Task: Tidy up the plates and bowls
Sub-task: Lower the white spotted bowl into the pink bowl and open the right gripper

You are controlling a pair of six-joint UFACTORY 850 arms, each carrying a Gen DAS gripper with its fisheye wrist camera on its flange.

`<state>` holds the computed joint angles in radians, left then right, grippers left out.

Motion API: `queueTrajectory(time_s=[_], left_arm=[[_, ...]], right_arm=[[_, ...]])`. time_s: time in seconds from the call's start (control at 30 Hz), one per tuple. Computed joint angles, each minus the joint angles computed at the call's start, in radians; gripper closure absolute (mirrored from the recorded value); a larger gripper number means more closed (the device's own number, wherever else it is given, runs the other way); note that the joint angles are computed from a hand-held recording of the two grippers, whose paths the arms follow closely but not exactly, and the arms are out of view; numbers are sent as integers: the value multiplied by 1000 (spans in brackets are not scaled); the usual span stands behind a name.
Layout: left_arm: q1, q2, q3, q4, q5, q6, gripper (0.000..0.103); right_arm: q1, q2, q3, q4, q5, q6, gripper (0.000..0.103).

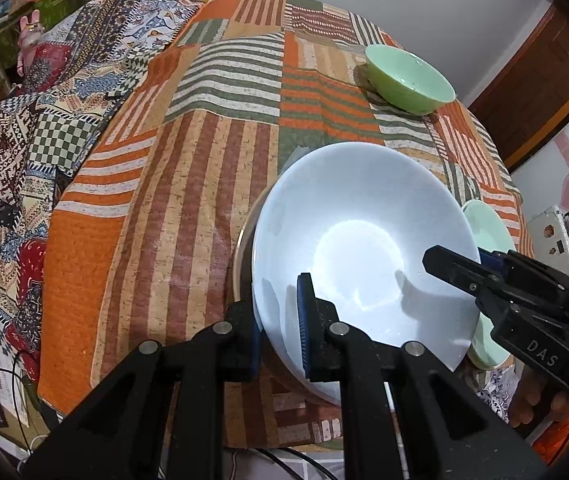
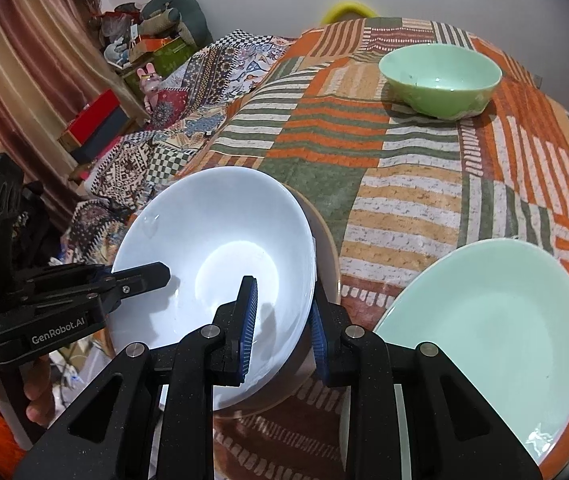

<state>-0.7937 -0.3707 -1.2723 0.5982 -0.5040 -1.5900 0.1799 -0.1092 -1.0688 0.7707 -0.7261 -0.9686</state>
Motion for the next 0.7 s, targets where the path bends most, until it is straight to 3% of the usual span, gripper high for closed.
queueTrajectory(time_s=[0.3,0.7], left_arm=[[6,4,3,-7,-5,-12,90],[10,-19,-38,-78,-55,76,89]], right_arm=[[18,4,-2,-58,26,20,79],[14,-1,-27,-101,-13,37,78]])
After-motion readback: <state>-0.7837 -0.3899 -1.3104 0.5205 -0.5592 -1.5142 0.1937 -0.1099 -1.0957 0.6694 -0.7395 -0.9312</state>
